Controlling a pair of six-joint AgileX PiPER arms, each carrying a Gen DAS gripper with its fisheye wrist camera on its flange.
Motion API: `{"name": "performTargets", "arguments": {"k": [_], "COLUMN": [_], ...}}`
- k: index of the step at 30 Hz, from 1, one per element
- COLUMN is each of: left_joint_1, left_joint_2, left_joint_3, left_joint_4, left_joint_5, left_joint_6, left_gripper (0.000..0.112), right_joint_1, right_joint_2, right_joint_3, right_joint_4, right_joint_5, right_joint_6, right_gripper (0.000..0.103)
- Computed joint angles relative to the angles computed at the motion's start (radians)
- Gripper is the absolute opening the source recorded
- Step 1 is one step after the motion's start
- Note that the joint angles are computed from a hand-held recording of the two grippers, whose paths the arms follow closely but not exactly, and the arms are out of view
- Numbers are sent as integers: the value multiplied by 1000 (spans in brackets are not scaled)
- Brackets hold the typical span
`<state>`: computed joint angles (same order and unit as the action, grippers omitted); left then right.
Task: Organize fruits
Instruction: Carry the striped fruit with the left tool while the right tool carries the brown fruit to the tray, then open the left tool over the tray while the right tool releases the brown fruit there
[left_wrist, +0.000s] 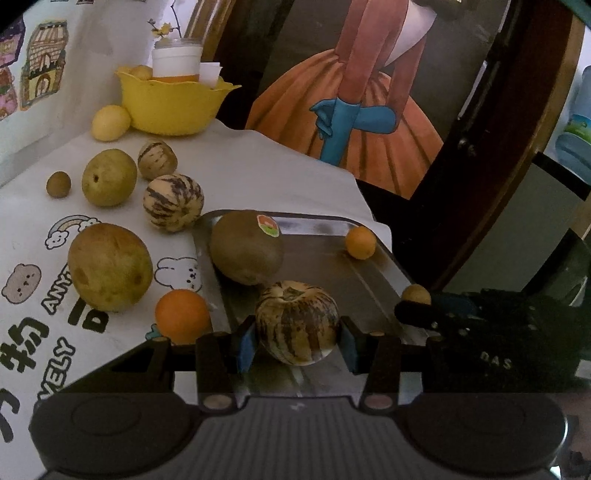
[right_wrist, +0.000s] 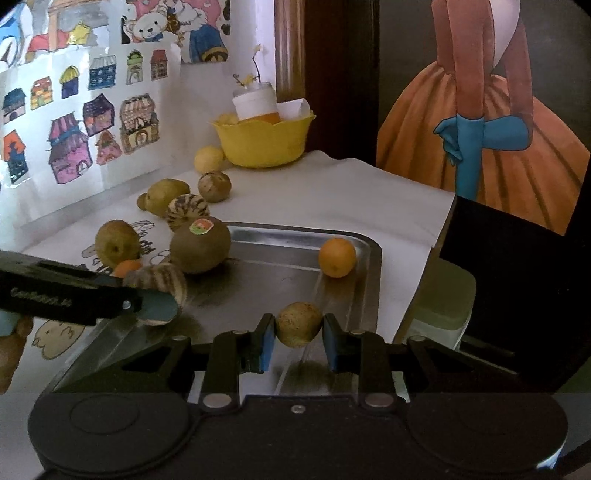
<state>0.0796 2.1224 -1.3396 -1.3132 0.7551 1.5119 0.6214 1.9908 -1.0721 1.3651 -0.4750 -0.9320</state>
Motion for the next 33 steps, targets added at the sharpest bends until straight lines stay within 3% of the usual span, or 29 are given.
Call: {"name": "performTargets", "arguments": {"k": [18, 33], "left_joint_1": [-9, -10], "left_joint_2": [13, 16], "left_joint_3": [-3, -5], "left_joint_4": [-13, -15], "left_joint_5": [-27, -29], "left_joint_6": [24, 24], "left_gripper": [50, 51], "right_joint_1": [-49, -61], "right_joint_2": [93, 135], "right_joint_3": [-150, -219], "right_joint_4": [163, 249], "right_joint_5": [50, 3], "right_joint_6": [-257, -392], "right_gripper": [30, 30]}}
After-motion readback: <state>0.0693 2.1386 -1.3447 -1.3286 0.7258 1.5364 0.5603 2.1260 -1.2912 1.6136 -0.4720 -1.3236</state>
